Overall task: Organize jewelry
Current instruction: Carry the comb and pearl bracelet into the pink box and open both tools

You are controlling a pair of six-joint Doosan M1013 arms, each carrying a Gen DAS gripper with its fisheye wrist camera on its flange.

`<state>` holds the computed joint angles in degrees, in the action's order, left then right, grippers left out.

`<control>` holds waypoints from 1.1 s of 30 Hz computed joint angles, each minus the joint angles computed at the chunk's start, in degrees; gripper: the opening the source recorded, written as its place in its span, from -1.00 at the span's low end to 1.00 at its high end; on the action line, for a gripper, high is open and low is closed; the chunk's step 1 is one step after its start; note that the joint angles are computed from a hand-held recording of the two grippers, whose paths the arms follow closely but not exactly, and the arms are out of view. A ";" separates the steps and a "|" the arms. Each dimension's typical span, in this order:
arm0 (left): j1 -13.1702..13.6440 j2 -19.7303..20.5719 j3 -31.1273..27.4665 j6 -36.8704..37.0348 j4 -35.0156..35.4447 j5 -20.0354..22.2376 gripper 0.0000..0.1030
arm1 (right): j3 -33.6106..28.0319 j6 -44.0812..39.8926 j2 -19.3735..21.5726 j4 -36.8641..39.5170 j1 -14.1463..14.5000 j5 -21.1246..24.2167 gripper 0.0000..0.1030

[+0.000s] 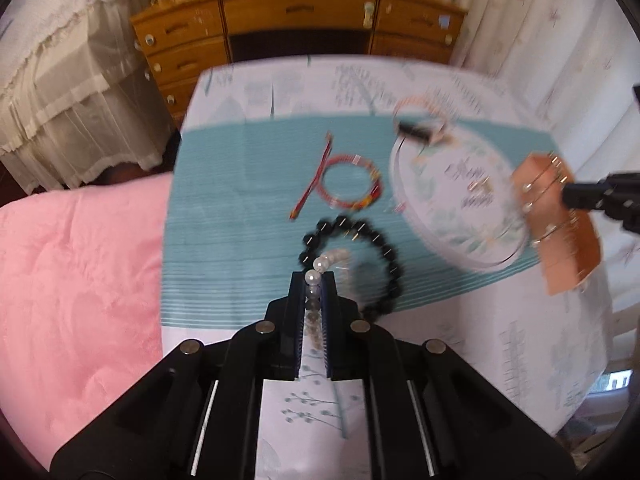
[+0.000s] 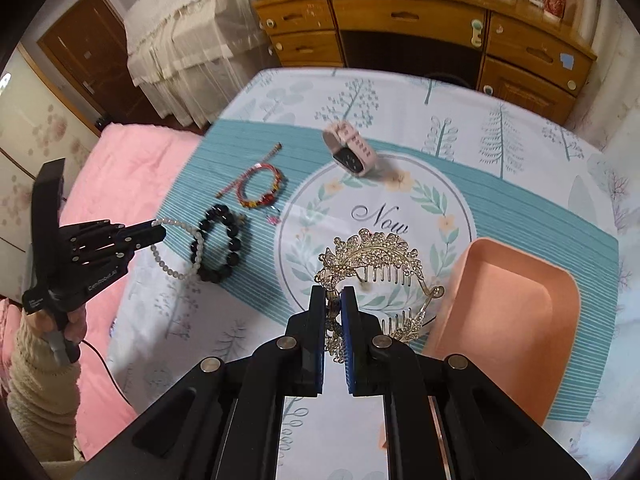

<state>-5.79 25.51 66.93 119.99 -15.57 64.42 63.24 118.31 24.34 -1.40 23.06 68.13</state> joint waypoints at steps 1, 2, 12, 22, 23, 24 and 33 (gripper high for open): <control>-0.08 -0.71 0.06 -0.14 -0.76 -0.46 -0.90 | 0.42 0.20 -0.67 -0.30 0.10 -0.81 -0.86; -0.20 -1.41 0.19 -0.22 -1.52 -0.98 -0.90 | 0.84 0.26 -1.26 -0.52 0.14 -1.41 -0.86; -3.16 -7.08 2.72 1.19 -10.79 -4.20 -0.90 | 7.44 4.04 -8.01 -5.12 -0.69 -4.70 -0.86; -10.38 -7.05 2.38 -0.47 -14.39 -5.11 -0.90 | 14.55 8.29 -9.97 -4.53 -5.01 -4.36 -0.85; -11.32 -6.80 2.31 -1.14 -13.78 -5.47 -0.90 | 15.21 8.27 -9.70 -3.65 -5.75 -4.20 -0.85; -12.02 -6.53 2.19 -1.82 -13.25 -5.61 -0.90 | 15.66 8.16 -9.35 -2.79 -6.36 -4.38 -0.85; -16.02 -3.73 1.22 -5.84 -9.97 -4.20 -0.90 | 21.45 7.25 -10.38 6.69 -10.52 -11.53 -0.76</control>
